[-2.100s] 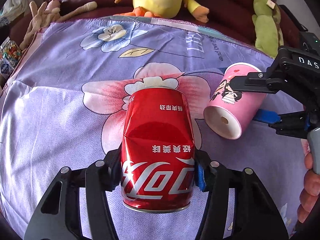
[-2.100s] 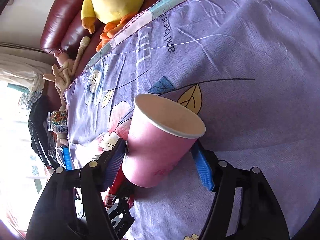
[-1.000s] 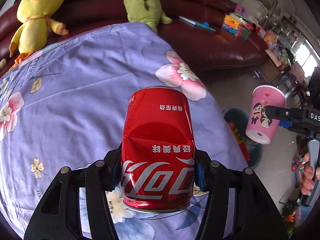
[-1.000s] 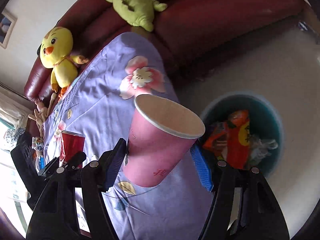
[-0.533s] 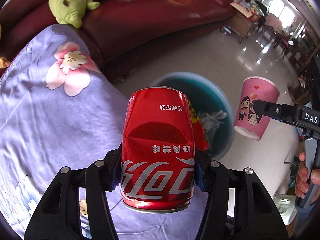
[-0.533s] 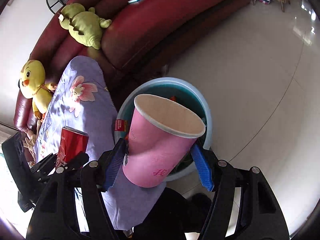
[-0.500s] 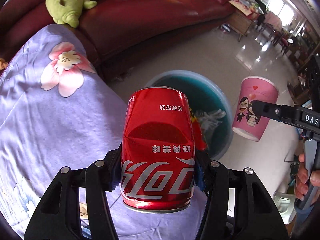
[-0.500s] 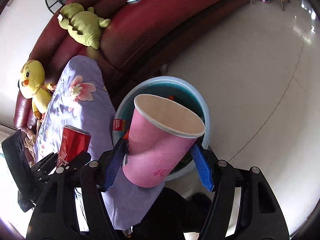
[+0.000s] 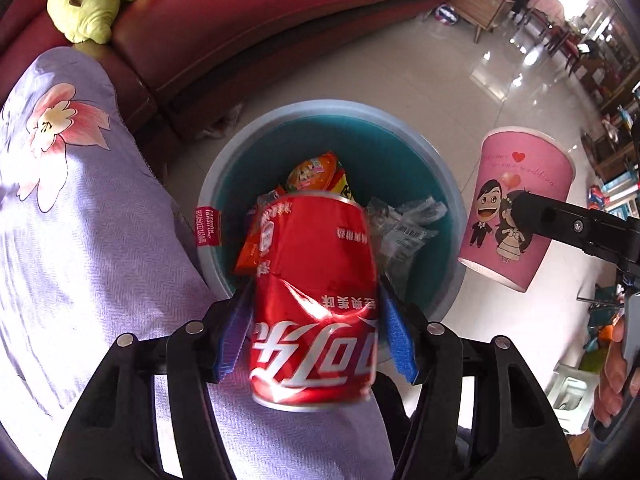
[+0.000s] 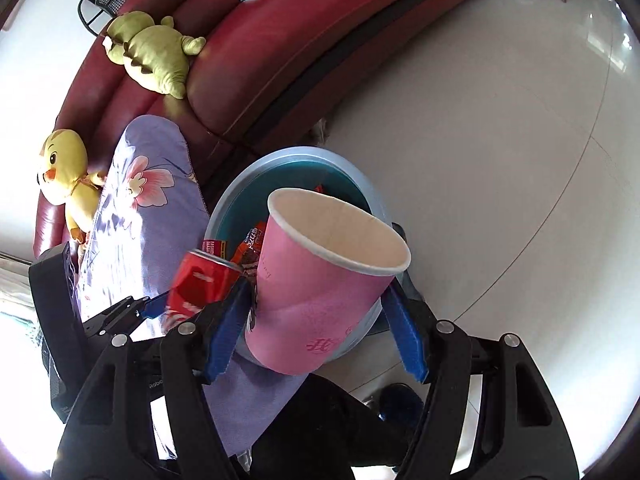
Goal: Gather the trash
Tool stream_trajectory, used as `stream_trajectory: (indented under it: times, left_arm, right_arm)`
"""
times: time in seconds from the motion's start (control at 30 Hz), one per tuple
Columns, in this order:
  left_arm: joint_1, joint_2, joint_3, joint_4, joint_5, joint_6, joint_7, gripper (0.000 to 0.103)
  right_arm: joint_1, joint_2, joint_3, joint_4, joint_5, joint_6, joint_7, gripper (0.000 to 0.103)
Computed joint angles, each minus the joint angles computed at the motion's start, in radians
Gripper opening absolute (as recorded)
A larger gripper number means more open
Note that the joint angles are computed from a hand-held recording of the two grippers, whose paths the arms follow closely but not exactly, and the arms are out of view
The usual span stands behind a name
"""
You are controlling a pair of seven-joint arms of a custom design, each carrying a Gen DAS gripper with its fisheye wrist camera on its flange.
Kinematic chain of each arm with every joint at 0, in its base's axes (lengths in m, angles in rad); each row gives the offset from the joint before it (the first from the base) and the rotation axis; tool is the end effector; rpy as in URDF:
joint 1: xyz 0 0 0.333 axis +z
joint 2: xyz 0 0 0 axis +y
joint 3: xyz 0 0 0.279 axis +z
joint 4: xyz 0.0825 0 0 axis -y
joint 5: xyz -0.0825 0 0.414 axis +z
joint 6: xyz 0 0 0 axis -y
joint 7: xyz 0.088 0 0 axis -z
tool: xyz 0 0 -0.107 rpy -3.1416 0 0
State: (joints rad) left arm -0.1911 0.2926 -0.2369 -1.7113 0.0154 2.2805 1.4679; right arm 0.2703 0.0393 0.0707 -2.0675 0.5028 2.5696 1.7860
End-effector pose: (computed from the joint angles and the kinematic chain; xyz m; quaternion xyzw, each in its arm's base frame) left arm 0.6264 -0.2728 0.4037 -0.5817 0.8005 -0.1362 0.0476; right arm 0.5841 0.1988 0.4099 -0.5926 0.7530 0.0498 0.2816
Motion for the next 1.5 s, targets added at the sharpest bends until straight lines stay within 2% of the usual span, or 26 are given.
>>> stream_trajectory:
  times: [0.23, 0.5, 0.87, 0.93, 1.3, 1.5]
  left_arm:
    - [0.008, -0.018, 0.001, -0.016, -0.011, 0.016, -0.003, 0.072]
    - [0.023, -0.087, 0.006, -0.090, -0.045, 0.061, 0.001, 0.088]
    - [0.034, -0.166, 0.014, -0.176, -0.116, 0.095, 0.039, 0.091]
    - [0.034, -0.170, 0.016, -0.182, -0.121, 0.098, 0.044, 0.091]
    - [0.039, -0.195, 0.023, -0.210, -0.162, 0.103, 0.059, 0.092]
    - [0.040, -0.230, 0.029, -0.244, -0.179, 0.103, 0.063, 0.093]
  right_arm:
    - [0.003, 0.010, 0.002, 0.014, -0.012, -0.005, 0.007, 0.064]
    - [0.011, 0.038, 0.001, 0.059, -0.109, -0.030, 0.062, 0.064]
    - [0.023, 0.099, 0.006, 0.129, -0.166, -0.098, 0.108, 0.068]
    - [0.026, 0.102, 0.005, 0.133, -0.173, -0.101, 0.117, 0.073]
    - [0.031, 0.080, 0.002, 0.125, -0.207, -0.128, 0.164, 0.077]
    - [0.036, 0.037, 0.005, 0.091, -0.238, -0.132, 0.195, 0.083]
